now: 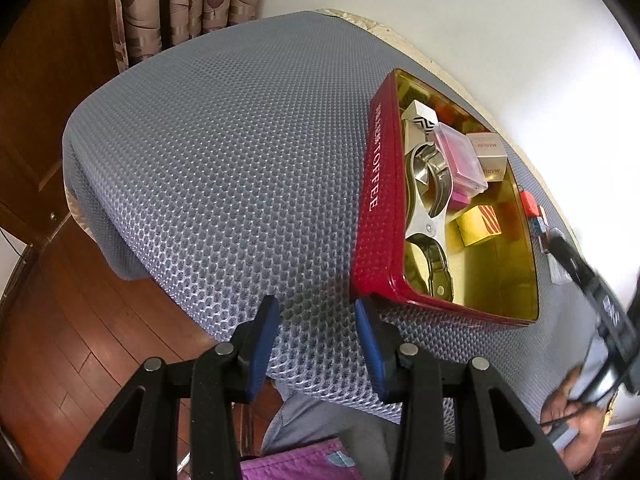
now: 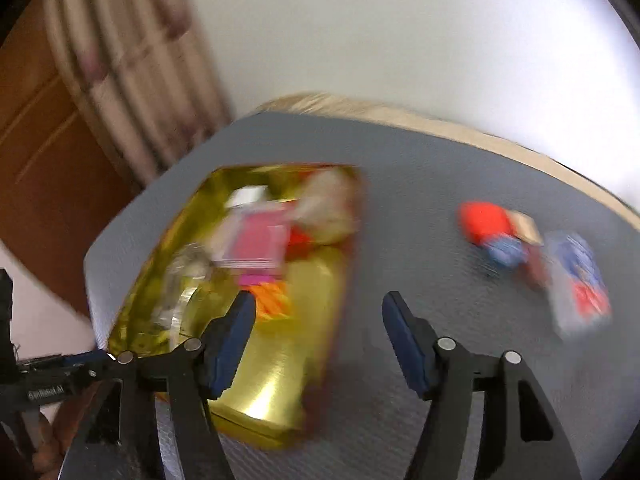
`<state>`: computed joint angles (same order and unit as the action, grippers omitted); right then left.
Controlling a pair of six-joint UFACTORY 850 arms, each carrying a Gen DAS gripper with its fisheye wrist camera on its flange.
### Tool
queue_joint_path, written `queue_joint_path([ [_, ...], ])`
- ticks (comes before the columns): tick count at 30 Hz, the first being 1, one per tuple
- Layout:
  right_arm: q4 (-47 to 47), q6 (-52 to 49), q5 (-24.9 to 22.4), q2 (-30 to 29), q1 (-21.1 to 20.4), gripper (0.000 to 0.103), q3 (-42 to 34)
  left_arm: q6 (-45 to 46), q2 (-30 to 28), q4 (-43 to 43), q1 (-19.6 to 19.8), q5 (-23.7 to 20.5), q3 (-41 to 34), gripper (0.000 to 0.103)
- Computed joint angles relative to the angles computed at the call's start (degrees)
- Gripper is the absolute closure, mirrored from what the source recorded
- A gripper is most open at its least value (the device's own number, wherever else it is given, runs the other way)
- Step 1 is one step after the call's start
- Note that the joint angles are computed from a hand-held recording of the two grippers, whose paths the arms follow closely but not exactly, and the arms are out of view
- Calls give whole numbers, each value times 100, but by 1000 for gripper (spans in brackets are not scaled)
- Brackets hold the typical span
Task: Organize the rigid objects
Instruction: 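Lower the striped block into the tin and open the right gripper, then grasp the clear floss box with blue-red label using the right gripper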
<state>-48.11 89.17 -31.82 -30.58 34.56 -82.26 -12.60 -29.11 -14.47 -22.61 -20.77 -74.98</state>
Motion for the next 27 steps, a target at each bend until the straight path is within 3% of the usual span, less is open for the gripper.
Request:
queue_joint_path([
  [4,-809,1547,-75,1057,-19,39,1433,-115,26,119,-17,38,38,63],
  [10,-533,1695,-575,1713,-198,38,2243,-650,83,691,-117,134,99,63],
  [14,-622,1535,-640,1699,-377,29,2254,-1525,167,1781,-260,257,169,63],
  [19,-511,881,-674,1441,-633,29,2023,-2419,222,2958,-421,344,218,63],
  [22,-310,568,-393,1354,-806,29,1909,-2445,177,3114,-469,253,171,63],
  [27,58,-239,-433,1065,-987,29,1575,-2228,79,2884,-461,131,78,63],
])
